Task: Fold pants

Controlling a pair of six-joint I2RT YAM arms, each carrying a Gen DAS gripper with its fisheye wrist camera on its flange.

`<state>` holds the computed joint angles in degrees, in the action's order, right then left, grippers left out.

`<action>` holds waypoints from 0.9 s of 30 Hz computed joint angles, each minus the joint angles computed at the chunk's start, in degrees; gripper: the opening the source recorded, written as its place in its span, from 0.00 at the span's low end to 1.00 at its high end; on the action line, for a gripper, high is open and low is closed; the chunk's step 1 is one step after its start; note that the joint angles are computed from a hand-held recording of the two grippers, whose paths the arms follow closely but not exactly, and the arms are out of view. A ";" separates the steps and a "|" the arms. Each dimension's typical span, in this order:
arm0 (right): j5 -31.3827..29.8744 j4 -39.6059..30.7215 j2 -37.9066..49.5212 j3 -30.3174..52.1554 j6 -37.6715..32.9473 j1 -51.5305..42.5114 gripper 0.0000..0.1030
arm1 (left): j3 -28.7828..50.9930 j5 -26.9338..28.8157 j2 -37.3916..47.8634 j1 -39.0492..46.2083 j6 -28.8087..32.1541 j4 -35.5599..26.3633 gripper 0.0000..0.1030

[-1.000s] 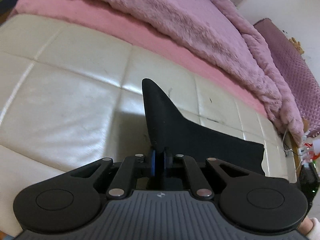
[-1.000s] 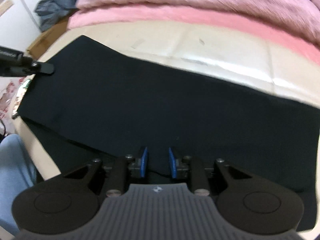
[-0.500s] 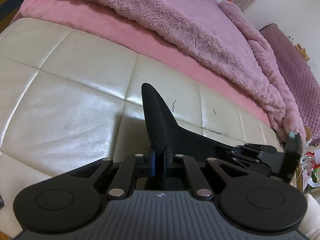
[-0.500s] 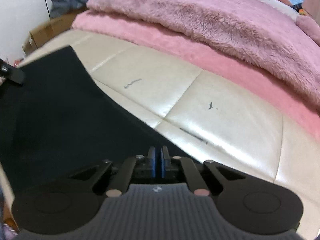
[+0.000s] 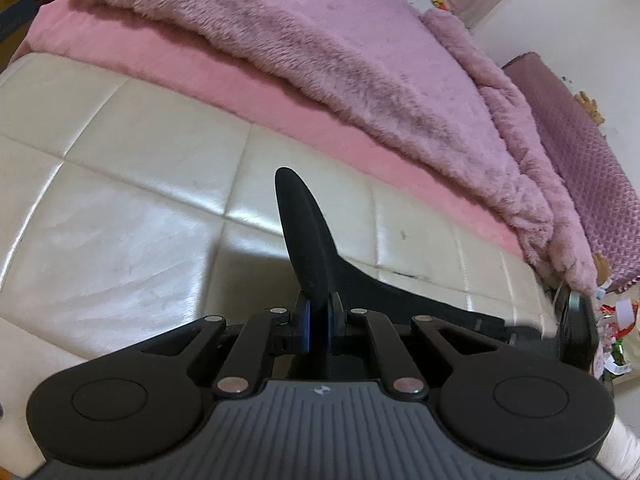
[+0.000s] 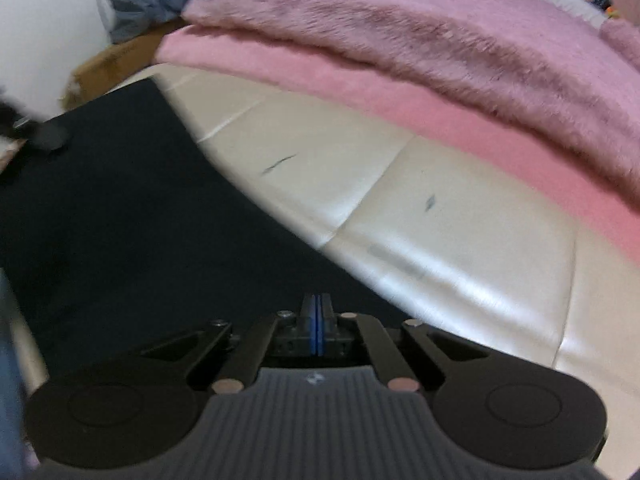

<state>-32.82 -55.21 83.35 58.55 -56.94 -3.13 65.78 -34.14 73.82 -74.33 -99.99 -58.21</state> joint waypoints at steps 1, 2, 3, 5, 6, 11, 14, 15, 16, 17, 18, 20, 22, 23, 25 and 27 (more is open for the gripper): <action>-0.58 -4.70 -0.52 0.32 -3.63 -2.06 0.00 | 0.86 -0.35 0.34 -0.16 0.17 -0.25 0.07; -0.81 -8.10 -1.21 0.08 -6.80 -3.65 0.00 | 1.58 -0.47 0.69 -0.04 0.64 -0.31 0.07; -0.72 -11.00 -2.26 -0.67 -9.82 -5.19 0.00 | 2.46 -0.61 1.14 -0.06 1.05 -0.46 0.07; 0.14 -13.74 -4.62 -2.99 -13.19 -7.27 0.00 | 4.33 -0.77 2.19 -0.10 1.53 -0.82 0.07; 0.29 -14.20 -5.50 -4.13 -14.36 -8.03 0.00 | 5.18 -0.84 2.72 -0.06 1.71 -0.99 0.07; 0.89 -11.77 -8.08 -9.46 -15.58 -8.96 0.00 | 9.82 -1.28 5.07 -0.04 2.88 -1.95 0.07; 1.16 -11.43 -7.90 -9.86 -15.01 -8.74 0.00 | 13.25 -1.22 7.01 0.31 3.82 -2.96 0.07; 1.22 -11.21 -8.06 -10.03 -15.14 -8.54 0.00 | 14.73 -1.02 7.91 0.62 4.44 -3.12 0.07; 1.35 -11.08 -8.52 -10.25 -14.89 -8.35 0.00 | 16.18 -0.79 8.86 0.88 4.84 -3.25 0.07; 1.46 -11.22 -9.13 -10.31 -14.81 -8.19 0.00 | 18.03 -0.65 10.03 1.05 5.14 -3.85 0.07; 1.34 -11.74 -9.66 -10.13 -15.20 -8.32 0.00 | 20.17 -0.59 11.43 1.29 5.59 -4.58 0.07; -0.71 -14.48 -9.31 -8.25 -17.87 -11.18 0.00 | 24.26 -0.48 14.02 1.57 6.65 -5.56 0.07; -2.76 -17.82 -7.09 -4.71 -20.46 -15.88 0.00 | 28.89 -0.05 17.00 1.85 7.57 -6.50 0.07; -3.27 -19.45 -5.68 -2.61 -22.00 -18.91 0.00 | 31.75 0.18 18.90 1.98 8.13 -7.27 0.07; -3.44 -20.92 -2.40 1.97 -23.57 -24.54 0.01 | 38.35 0.77 23.44 2.35 9.80 -8.87 0.07; -3.72 -22.60 2.02 7.34 -25.26 -30.29 0.02 | 45.06 2.06 28.32 3.06 11.16 -9.80 0.07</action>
<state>-36.54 -77.81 85.37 65.89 -82.20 -33.42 110.83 -32.07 102.14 -71.27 -88.83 -68.00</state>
